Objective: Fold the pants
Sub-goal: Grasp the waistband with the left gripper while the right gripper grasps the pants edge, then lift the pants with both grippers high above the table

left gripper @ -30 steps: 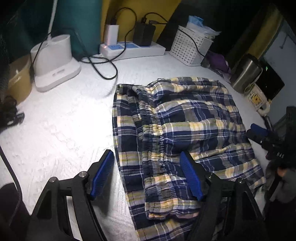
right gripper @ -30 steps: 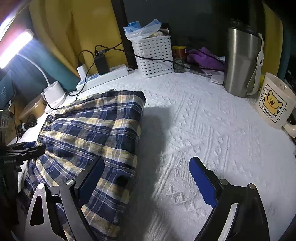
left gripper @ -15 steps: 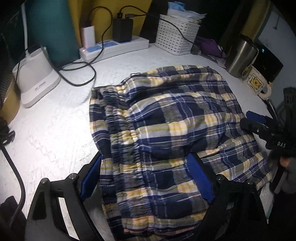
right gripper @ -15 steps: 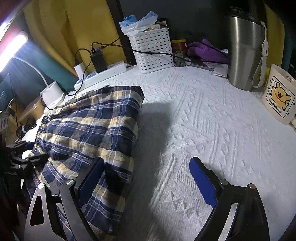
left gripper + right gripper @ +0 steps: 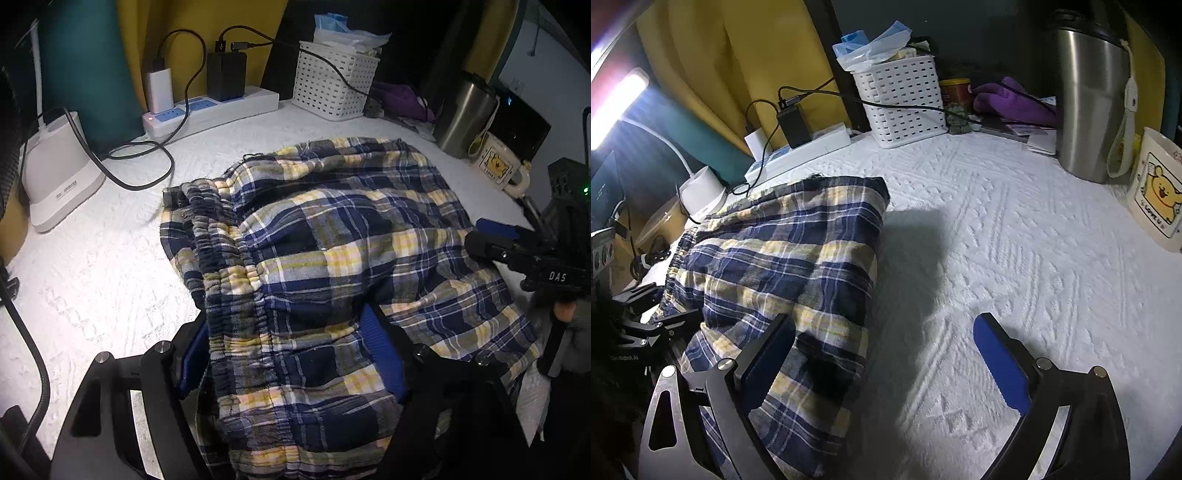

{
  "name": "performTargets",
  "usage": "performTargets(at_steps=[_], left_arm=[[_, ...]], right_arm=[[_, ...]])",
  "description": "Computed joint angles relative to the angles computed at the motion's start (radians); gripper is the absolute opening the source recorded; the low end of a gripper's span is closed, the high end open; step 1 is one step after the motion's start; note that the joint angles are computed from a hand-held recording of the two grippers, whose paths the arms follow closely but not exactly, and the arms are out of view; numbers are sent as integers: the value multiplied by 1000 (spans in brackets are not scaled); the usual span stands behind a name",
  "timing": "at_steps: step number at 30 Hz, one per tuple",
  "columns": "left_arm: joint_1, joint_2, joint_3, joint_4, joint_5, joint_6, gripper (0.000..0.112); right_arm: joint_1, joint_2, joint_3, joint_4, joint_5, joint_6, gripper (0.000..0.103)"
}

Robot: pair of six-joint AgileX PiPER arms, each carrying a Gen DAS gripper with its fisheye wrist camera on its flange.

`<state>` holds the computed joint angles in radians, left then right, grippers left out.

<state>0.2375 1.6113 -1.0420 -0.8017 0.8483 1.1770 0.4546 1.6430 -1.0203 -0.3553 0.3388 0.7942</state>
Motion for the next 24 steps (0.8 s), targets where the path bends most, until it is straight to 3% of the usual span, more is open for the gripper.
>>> performTargets(at_steps=[4, 9, 13, 15, 17, 19, 21, 24], left_arm=[[9, -3, 13, -32, -7, 35, 70], [38, 8, 11, -78, 35, 72, 48], [38, 5, 18, -92, 52, 93, 34], [28, -3, 25, -90, 41, 93, 31], [26, -5, 24, -90, 40, 92, 30], [27, -7, 24, -91, 43, 91, 30], [25, -14, 28, -92, 40, 92, 29], [25, -40, 41, -101, 36, 101, 28]], right_arm=[[-10, 28, -32, 117, -18, -126, 98], [-32, 74, -86, 404, -36, -435, 97], [-10, 120, -144, 453, -20, -512, 93], [3, 143, -173, 448, -14, -521, 77], [17, 163, -201, 410, 0, -490, 70], [19, 168, -206, 398, 1, -476, 56], [18, 163, -197, 388, -7, -454, 34], [19, 141, -170, 391, -36, -452, 26]])
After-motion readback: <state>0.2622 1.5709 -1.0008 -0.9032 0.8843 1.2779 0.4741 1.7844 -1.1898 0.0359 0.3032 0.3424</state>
